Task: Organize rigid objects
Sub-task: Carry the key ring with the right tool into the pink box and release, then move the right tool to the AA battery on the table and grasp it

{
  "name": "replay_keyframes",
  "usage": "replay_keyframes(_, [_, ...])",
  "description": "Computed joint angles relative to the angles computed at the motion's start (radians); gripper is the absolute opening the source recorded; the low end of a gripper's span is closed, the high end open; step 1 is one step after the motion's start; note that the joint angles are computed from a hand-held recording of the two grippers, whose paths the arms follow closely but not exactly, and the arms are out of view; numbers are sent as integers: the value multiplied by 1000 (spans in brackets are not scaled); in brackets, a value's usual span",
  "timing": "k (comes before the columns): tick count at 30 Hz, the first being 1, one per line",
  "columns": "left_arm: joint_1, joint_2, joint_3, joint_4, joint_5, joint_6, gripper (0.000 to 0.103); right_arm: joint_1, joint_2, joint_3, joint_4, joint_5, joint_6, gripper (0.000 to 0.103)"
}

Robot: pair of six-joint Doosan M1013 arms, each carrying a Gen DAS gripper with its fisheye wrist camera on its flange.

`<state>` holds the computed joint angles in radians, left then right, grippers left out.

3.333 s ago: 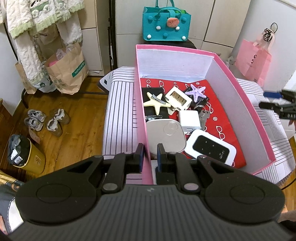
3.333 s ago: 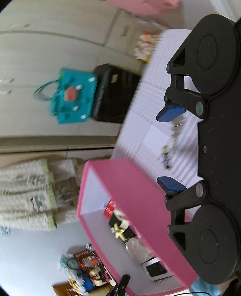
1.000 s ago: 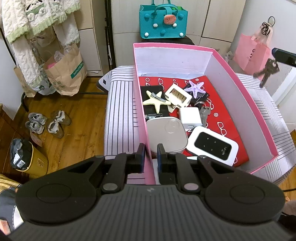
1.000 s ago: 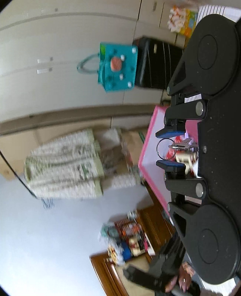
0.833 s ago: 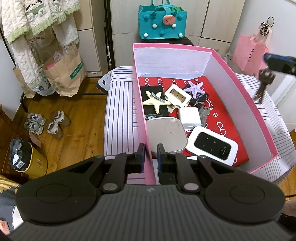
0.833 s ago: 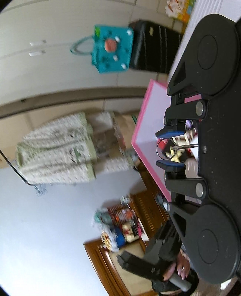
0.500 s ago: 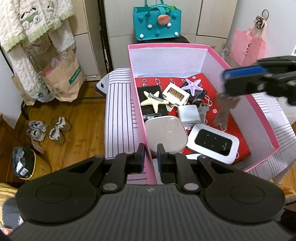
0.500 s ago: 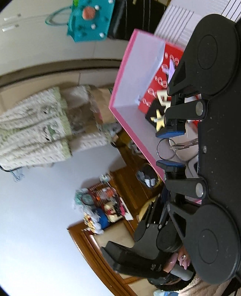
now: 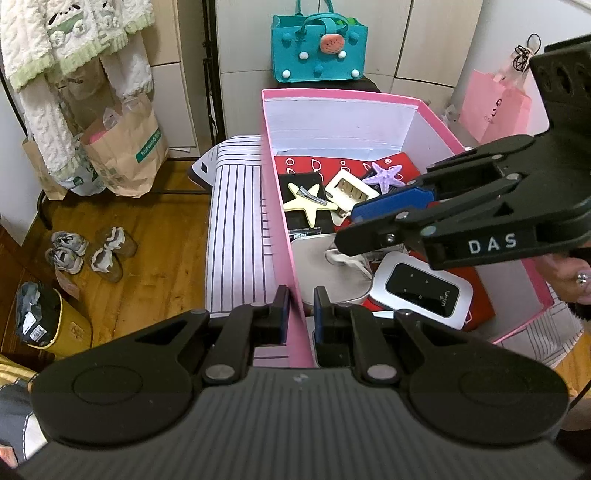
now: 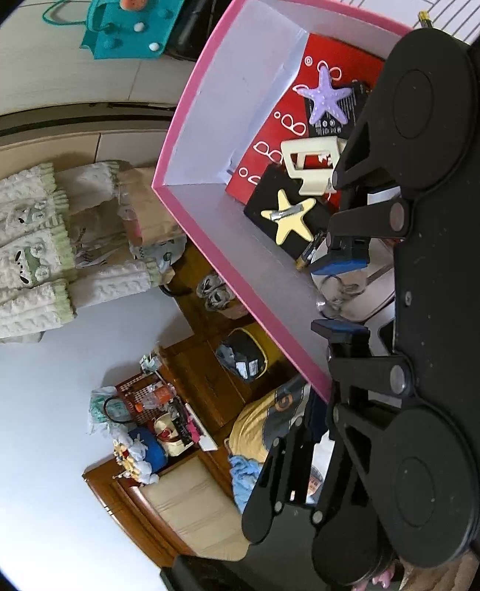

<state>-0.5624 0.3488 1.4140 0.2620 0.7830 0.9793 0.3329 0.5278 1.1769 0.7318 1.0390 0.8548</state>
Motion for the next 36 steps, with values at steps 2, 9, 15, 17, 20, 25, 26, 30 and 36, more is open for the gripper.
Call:
replay_keyframes(2, [1,-1,2,-3,-3,-6,12,-6,-9,11,9,-7,-12,33])
replay_keyframes(9, [-3,-5,9,11,-11,-30,12,-85,-103,126,113,-94,-67,37])
replay_keyframes(15, [-8,-7,14,27,-13,-51,12,-153,-185,248,77,-228,-13,38])
replay_keyframes(17, [-7,-6,12,27,-13,-58,13,-172,-199,282,65,-256,14,39])
replay_keyframes(20, [-11,-4,8,38,-5,-72,13,-190,-214,330,7,-317,57,40])
replay_keyframes(25, [-12,-3,6,41,4,-86,13,-201,-201,362,-85,-354,82,40])
replay_keyframes(26, [-13,-2,4,42,8,-88,13,-202,-194,362,-96,-354,81,40])
replay_keyframes(30, [-18,3,-5,59,21,-104,13,-197,-172,363,-108,-375,19,45])
replay_keyframes(36, [-19,6,-10,64,33,-125,13,-192,-131,332,-47,-365,-138,45])
